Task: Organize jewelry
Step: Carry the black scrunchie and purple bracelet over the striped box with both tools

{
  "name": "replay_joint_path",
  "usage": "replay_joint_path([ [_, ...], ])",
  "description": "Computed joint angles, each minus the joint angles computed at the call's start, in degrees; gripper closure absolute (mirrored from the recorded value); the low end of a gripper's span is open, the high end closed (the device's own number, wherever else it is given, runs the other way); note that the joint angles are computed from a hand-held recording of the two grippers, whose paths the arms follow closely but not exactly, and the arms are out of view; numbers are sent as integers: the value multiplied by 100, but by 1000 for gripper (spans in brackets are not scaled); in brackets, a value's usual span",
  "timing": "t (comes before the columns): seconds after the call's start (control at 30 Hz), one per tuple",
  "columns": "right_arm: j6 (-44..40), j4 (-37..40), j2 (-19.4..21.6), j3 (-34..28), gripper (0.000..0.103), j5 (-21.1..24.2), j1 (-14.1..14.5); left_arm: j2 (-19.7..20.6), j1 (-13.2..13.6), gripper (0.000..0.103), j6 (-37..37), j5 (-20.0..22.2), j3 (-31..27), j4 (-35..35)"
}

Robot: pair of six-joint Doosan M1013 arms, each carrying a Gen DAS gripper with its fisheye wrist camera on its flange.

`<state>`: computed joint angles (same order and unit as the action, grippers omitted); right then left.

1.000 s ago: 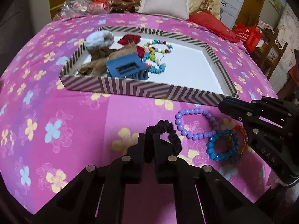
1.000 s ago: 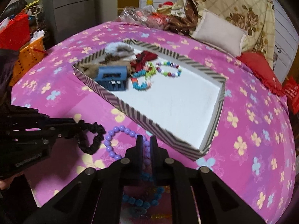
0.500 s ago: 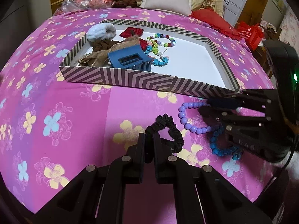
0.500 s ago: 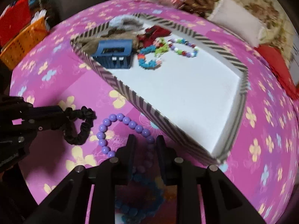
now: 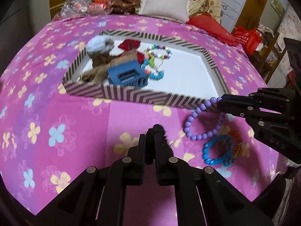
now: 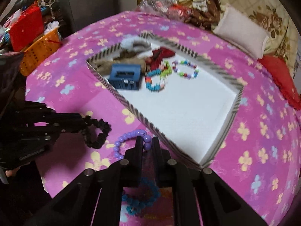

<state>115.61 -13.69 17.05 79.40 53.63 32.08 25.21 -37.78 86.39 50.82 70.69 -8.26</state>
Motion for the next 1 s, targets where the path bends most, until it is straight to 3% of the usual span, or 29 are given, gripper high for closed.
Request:
replay_joint_path([
  [0.37, 393, -504, -105, -263, 94, -198, -138, 161, -84, 92, 206, -53, -666, 45],
  [0.7, 256, -100, 119, -455, 94, -319, -510, 775, -124, 92, 143, 209, -1651, -185],
  [0.83, -69, 339, 308, -596, 94, -337, -726, 1093, -99, 92, 217, 517, -2016, -529],
  [1.0, -148, 378, 678, -876, 94, 30, -933, 1569, -163, 92, -135, 1089, -2585, -52],
])
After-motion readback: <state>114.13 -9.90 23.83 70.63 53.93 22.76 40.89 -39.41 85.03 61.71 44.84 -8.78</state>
